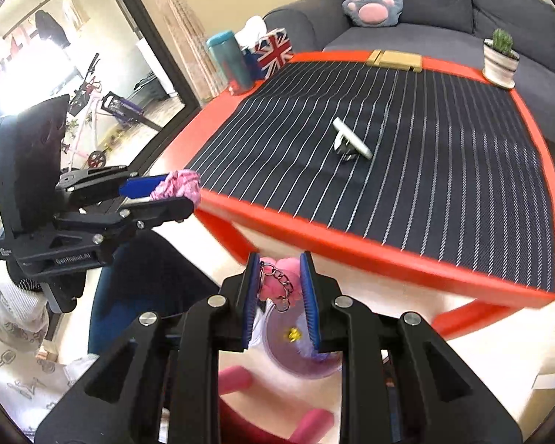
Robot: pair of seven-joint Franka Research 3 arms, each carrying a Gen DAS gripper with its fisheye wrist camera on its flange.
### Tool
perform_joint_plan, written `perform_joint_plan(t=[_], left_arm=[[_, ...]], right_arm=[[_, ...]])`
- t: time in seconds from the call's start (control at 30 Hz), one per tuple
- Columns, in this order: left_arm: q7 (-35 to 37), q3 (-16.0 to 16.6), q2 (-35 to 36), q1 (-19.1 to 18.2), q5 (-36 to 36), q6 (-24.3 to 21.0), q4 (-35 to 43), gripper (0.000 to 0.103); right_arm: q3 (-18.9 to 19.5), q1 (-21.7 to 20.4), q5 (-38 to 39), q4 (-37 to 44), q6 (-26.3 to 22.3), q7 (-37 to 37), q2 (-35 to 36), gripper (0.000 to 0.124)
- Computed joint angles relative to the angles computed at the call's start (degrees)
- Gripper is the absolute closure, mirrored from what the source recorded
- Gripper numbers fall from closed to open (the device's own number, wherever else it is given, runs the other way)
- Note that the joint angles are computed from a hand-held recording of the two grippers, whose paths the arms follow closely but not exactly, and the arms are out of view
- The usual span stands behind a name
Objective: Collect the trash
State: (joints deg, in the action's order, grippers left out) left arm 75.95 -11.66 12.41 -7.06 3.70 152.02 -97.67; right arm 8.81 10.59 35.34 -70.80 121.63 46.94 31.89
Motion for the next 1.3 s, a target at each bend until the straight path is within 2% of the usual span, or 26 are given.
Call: perform_joint_plan(t=[0.2,0.27,0.3,0.33,0.37,0.4,0.5,0.73,1.2,1.23,1.27,1.3], left_arm=[[0.8,-0.3,-1.3,0.0,-0.8,0.1,-1.6,0.069],[0.9,-0.1,-1.3,0.0,-0.7,-0.1,-1.4,0.069],[1.0,-0.1,-1.2,0.0,-0.7,-0.2,-1.2,0.069],[1.1,-0.1,-1.1,0.0,-0.7,-0.3,-1.2,0.069],[1.0,-0.1,-1.1,-0.1,-0.6,-0.4,-1.1,0.069],[1.1,-0.1,-0.9,-0.1,-0.5,-0.6,-1.0,0.069],[1.7,-0.2,-0.9,0.0,-0.9,-1.0,-0.9,0.069],[4.0,-0.8,-0.6,0.0,-2.5,-2.3,-0.7,0.069],[7.4,-1.4,0.1,-0.6,-4.6,-3.5,0.2,0.067],[8.3,-1.7,0.3,-0.2,-5.7,-3.4,0.3,0.062],[8.9,-1.9,0.4,-0.1,-6.4,-3.4,0.5,0.048],[9.2,-1.9,0.4,0.0,-6.7,-3.0,0.3,0.039]], right_arm=[[0.2,0.0,-0.1,-1.4,-1.8,-1.1,-0.5,0.101],[0.1,0.1,0.1,-1.0,-1.6,-1.2,-0.2,0.097],[-0.2,0.5,-0.3,-1.5,-0.4,-1.0,-0.5,0.09],[-0.2,0.5,-0.2,-2.3,0.5,-1.0,-0.9,0.069],[-0.2,0.3,0.4,-2.7,1.3,-0.9,-1.1,0.057],[-0.3,0.4,0.2,-2.7,1.8,-0.6,-1.1,0.055],[-0.6,0.7,-0.5,-3.0,3.6,-0.1,-1.2,0.037],[-0.9,0.9,-1.9,-3.5,6.1,1.6,-1.3,0.03],[-0.7,-0.2,-1.3,-5.5,7.9,1.9,-2.6,0.03],[-0.6,-0.3,-1.2,-5.4,7.9,1.9,-2.6,0.03],[-0.6,-0.3,-1.0,-5.4,7.9,1.9,-2.6,0.03],[-0.6,-0.4,-0.9,-5.3,8.0,2.0,-2.6,0.03]])
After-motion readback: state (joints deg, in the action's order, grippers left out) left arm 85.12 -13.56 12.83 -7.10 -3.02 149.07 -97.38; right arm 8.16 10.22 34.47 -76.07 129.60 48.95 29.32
